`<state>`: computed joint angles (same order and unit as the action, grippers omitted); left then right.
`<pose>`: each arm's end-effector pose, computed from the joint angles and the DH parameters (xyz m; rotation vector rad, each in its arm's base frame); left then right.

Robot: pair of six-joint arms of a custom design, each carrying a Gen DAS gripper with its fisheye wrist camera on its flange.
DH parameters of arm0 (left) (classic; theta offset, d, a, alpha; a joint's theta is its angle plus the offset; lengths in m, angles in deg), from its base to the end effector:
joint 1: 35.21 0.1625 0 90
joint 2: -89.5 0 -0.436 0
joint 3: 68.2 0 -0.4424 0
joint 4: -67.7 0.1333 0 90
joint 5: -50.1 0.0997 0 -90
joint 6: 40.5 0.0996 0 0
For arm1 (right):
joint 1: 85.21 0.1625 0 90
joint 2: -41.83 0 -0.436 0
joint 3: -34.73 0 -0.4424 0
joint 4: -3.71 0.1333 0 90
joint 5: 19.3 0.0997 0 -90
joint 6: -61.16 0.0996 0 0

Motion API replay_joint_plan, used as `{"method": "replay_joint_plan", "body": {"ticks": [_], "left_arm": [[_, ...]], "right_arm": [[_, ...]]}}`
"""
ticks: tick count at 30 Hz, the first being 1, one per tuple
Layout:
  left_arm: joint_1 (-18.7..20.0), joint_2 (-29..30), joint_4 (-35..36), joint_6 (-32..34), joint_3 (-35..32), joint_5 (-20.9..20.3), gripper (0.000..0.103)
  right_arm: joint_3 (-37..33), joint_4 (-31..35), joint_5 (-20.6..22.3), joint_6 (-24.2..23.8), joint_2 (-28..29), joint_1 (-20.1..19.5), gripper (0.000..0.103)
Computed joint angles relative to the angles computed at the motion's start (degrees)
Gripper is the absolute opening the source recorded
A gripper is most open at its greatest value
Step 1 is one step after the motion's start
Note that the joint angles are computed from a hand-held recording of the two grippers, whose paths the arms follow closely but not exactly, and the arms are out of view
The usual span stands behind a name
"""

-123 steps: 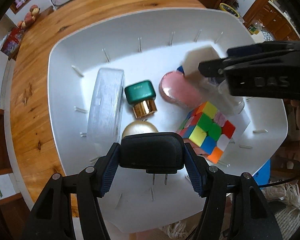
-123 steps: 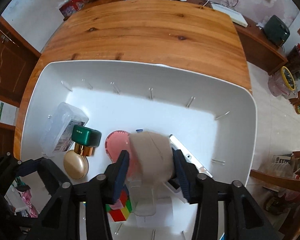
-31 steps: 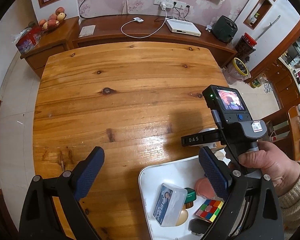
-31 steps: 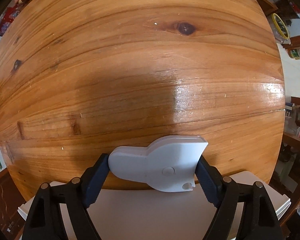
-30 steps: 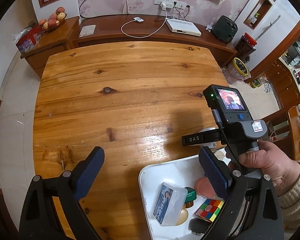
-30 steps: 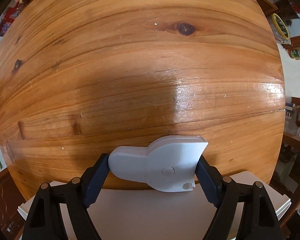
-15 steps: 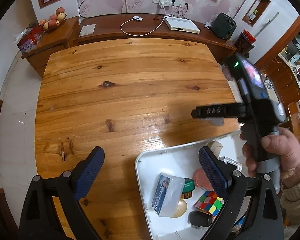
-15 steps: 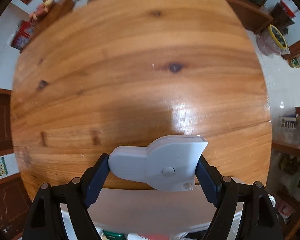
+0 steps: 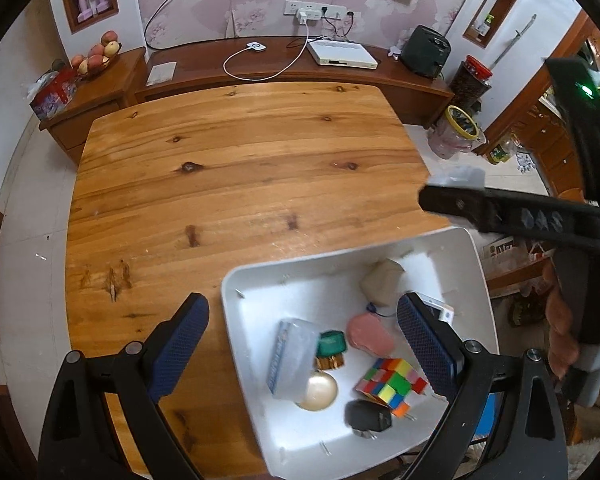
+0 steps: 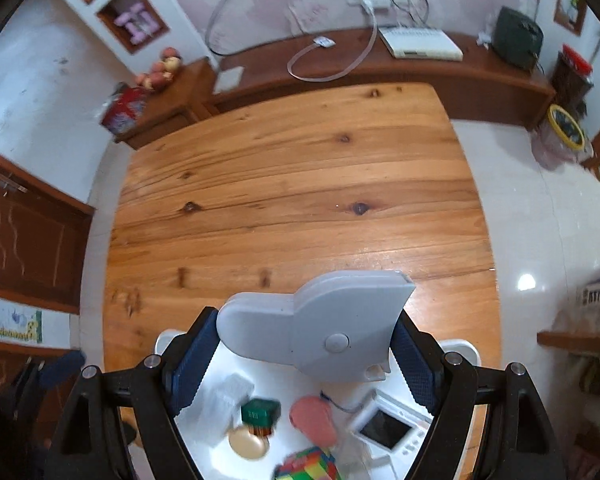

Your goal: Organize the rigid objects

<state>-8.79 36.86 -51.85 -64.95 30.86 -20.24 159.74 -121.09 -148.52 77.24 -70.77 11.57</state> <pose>-0.4969 -0.4331 0.0699 0.9670 2.5143 -0.0370 0.1154 -0.3751 0.4366 -0.3738 -2.4474 0.6534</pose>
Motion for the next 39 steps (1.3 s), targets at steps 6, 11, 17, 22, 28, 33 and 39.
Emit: {"method": "replay_joint_plan", "body": {"ticks": [6, 11, 17, 22, 28, 33, 39], "left_arm": [[-2.63, -1.6, -0.67, -2.72, 2.82, 0.33, 0.096], [-4.72, -3.0, -1.2, -5.25, 5.89, 1.23, 0.096], [-6.41, -4.33, -0.48, -8.46, 8.99, 1.42, 0.096], [-7.66, -5.5, 0.03, -10.81, 10.76, 1.47, 0.096], [-8.96, -6.89, -0.1, -12.48, 12.07, 1.75, 0.096], [-9.86, -7.78, -0.11, -13.72, 12.41, 1.93, 0.096], [-11.22, -9.09, -0.01, -14.85, 12.45, 2.75, 0.096]], "right_arm": [[4.62, 3.08, -3.5, -0.77, -6.18, 4.17, 0.083], [9.58, 3.88, -5.67, -2.75, -9.92, 4.77, 0.083], [15.51, 0.83, -6.49, -7.37, -12.11, 1.36, 0.083], [17.98, -2.13, -6.13, -10.67, -11.85, -1.43, 0.083], [18.11, -0.76, -3.64, -9.68, -11.98, -3.38, 0.084], [18.17, -0.56, -4.48, -8.63, -13.67, -0.45, 0.084], [16.88, 2.53, -5.58, -4.63, -16.51, 4.89, 0.084]]}}
